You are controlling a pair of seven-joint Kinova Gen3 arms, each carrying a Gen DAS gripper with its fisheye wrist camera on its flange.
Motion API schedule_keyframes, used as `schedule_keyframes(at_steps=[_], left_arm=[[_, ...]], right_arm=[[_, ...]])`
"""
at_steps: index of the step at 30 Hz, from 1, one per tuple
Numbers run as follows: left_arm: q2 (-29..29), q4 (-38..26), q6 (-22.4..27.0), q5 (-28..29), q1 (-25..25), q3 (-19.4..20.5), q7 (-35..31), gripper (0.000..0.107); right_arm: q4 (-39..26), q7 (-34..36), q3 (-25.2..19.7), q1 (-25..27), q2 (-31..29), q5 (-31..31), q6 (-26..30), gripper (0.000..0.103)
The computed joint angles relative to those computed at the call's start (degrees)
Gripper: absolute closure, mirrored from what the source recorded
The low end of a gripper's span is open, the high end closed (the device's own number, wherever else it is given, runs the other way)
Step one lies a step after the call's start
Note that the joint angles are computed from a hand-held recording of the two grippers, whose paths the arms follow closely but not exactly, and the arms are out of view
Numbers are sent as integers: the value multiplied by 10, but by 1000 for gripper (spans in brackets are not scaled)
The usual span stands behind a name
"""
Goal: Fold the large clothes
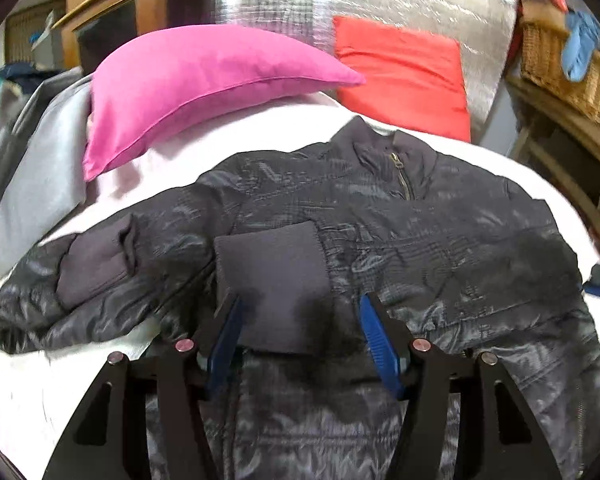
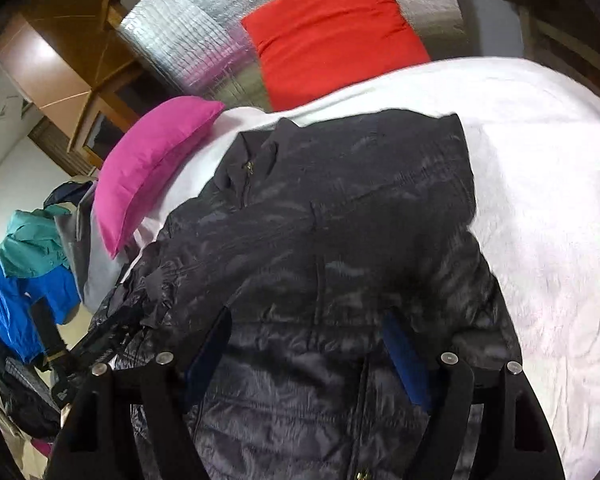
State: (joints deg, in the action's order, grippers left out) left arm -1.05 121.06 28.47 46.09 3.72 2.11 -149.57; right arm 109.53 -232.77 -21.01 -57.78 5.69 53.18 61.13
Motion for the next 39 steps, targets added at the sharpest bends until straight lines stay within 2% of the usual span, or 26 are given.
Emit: schedule_keyframes(at_steps=[2,4,6,8,10,12,13,15,16,18,20,22,25,27,29,31,34,36,39], left_arm=[[-7,1,20,16,0,-23,-17,46],[-3,0,21,38,41,-73,-41,46],[10,-9,13,38,94,-117,-31,46],[20,-18,-6,0,147,-142,12,46],[54,-27,-42,-47,200,-160,49,45],[94,-44,-42,-84,249,-199,96,44],[103,-52,-32,-89,260,-212,110,43],[96,-53,-31,-90,257,-207,111,44],[88,-53,-21,-76,239,-196,98,44],[77,-49,-11,-32,196,-173,60,44],[66,-47,-16,-11,191,-184,57,44],[75,-53,-22,-28,229,-219,66,44],[121,-65,-49,-91,308,-274,114,43],[130,-74,-37,-97,331,-303,134,43],[115,-75,-10,-69,313,-306,116,43],[86,-60,-5,-25,263,-279,70,43],[33,-38,38,36,184,-253,0,43],[0,-27,84,61,130,-248,-46,43],[-33,-28,154,79,61,-268,-100,37]], right_arm=[[2,-23,-2,-6,4,3,1,23],[6,-37,-1,-8,6,14,-8,23],[12,-42,4,-5,9,26,-24,23],[25,-59,11,2,11,43,-52,23],[35,-64,21,15,22,47,-81,23],[50,-79,31,27,33,48,-117,23],[53,-82,42,21,33,49,-122,23],[41,-60,40,22,30,37,-112,23],[31,-37,24,35,30,31,-100,23],[16,-18,19,29,27,34,-75,23],[14,-28,34,8,22,51,-61,23],[18,-34,27,23,20,65,-66,23],[31,-38,-3,100,38,40,-129,23],[39,-52,-12,121,36,41,-147,23],[36,-62,-8,100,25,56,-128,23],[14,-34,17,46,23,44,-82,23],[-18,-24,43,-33,23,34,-12,23],[-45,-21,28,-58,33,33,35,23],[-89,-27,-6,-89,53,40,102,21]])
